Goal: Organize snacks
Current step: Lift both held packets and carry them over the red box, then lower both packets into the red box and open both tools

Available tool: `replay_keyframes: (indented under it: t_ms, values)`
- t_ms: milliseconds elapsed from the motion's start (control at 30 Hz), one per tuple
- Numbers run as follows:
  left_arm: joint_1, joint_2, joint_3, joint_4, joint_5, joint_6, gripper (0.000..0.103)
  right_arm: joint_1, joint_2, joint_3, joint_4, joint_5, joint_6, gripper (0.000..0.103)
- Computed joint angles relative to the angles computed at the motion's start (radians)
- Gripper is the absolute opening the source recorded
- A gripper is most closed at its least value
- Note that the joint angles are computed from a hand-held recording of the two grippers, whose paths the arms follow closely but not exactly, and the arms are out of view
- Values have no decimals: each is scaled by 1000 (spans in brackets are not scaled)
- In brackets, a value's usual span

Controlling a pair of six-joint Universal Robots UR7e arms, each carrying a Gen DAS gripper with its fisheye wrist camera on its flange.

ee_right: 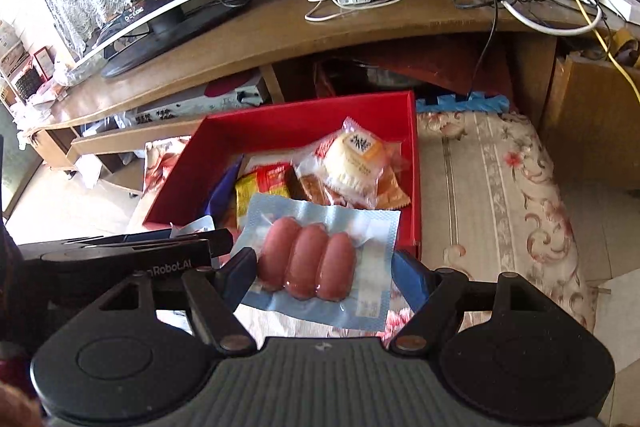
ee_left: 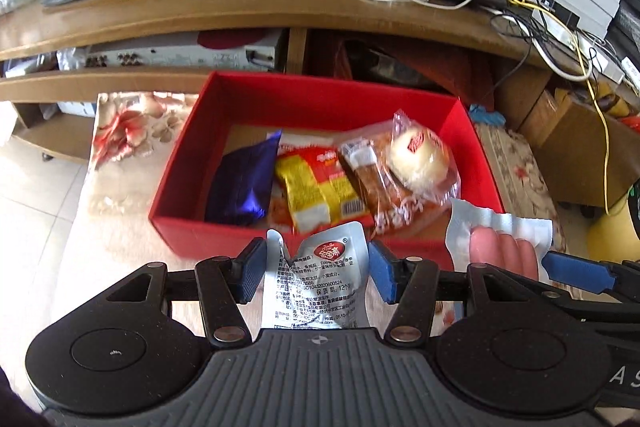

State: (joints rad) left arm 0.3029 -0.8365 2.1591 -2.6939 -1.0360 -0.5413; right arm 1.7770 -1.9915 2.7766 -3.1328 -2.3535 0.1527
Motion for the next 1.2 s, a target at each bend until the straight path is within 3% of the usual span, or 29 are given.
replay_keyframes:
  t_ms: [633,1200]
  values:
    - [54,79,-105,-25,57,55,62,-132,101,-67,-148,111,-148,72]
    - [63,106,-128,-26,89,72,62,-176,125,-77,-175,151,-178,72]
